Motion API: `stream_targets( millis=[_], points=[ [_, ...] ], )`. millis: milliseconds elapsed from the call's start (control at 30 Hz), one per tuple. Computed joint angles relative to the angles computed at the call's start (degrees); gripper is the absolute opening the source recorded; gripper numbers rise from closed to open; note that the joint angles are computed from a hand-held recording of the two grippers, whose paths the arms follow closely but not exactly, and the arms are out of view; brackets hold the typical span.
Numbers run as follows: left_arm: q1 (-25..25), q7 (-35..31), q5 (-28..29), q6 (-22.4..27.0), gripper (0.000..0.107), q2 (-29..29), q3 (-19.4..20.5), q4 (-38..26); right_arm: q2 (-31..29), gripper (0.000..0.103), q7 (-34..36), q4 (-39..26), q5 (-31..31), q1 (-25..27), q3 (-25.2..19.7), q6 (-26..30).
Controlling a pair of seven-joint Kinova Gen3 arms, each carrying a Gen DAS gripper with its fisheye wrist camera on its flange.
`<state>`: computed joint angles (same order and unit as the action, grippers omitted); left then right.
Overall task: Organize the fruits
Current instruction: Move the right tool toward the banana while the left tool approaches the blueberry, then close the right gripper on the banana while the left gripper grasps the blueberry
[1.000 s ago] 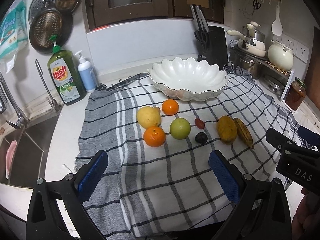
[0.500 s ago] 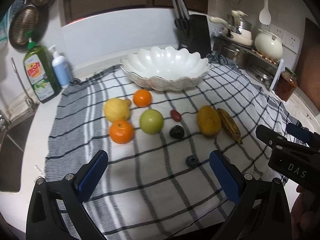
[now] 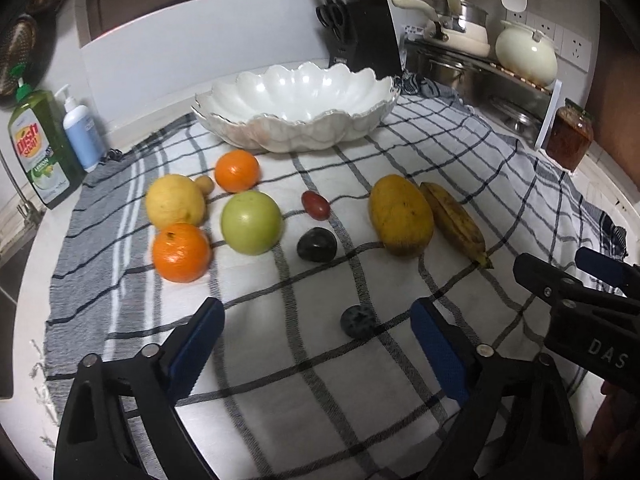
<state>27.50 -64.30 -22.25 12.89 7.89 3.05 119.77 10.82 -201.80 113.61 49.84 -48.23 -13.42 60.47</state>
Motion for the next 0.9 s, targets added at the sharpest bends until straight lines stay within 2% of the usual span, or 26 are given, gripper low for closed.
stream_targets(
  millis=[67,233,367,767,833,900],
  points=[
    [0.31,0.15,-0.28,-0.24,0.089,1.17,-0.25,-0.32,0.37,0.089,0.22,0.08,-0.12,0.26,0.12,-0.46],
    [1.69,-0.41,-0.21,-1.30,0.072,2.75,-1.75,-0.58,0.96,0.089,0.63,0.26,-0.51,0.66,0.60,-1.99],
    [3.40,-0.56,-0.72,-1.63,0.066,3.64,-3.29,-0.77,1.23,0.089,0.82,0.37,-0.71,0.81,0.99,-2.66],
    [-2.18,-11.27,8.23,-2.89,0.035,4.43,2.34,-0.48,1.27,0.089,0.56,0.61,-0.80,0.79,1.33,-2.60],
    [-1.59,-12.53,8.88,-3.09,0.026,4.42,1.91,-0.40,1.18,0.089,0.49,0.61,-0.80,0.72,1.28,-2.41],
    [-2.05,-14.01,10.12,-3.00,0.023,4.37,2.39,-0.41,1.08,0.089,0.28,0.64,-0.64,0.63,1.23,-2.19]
  ],
)
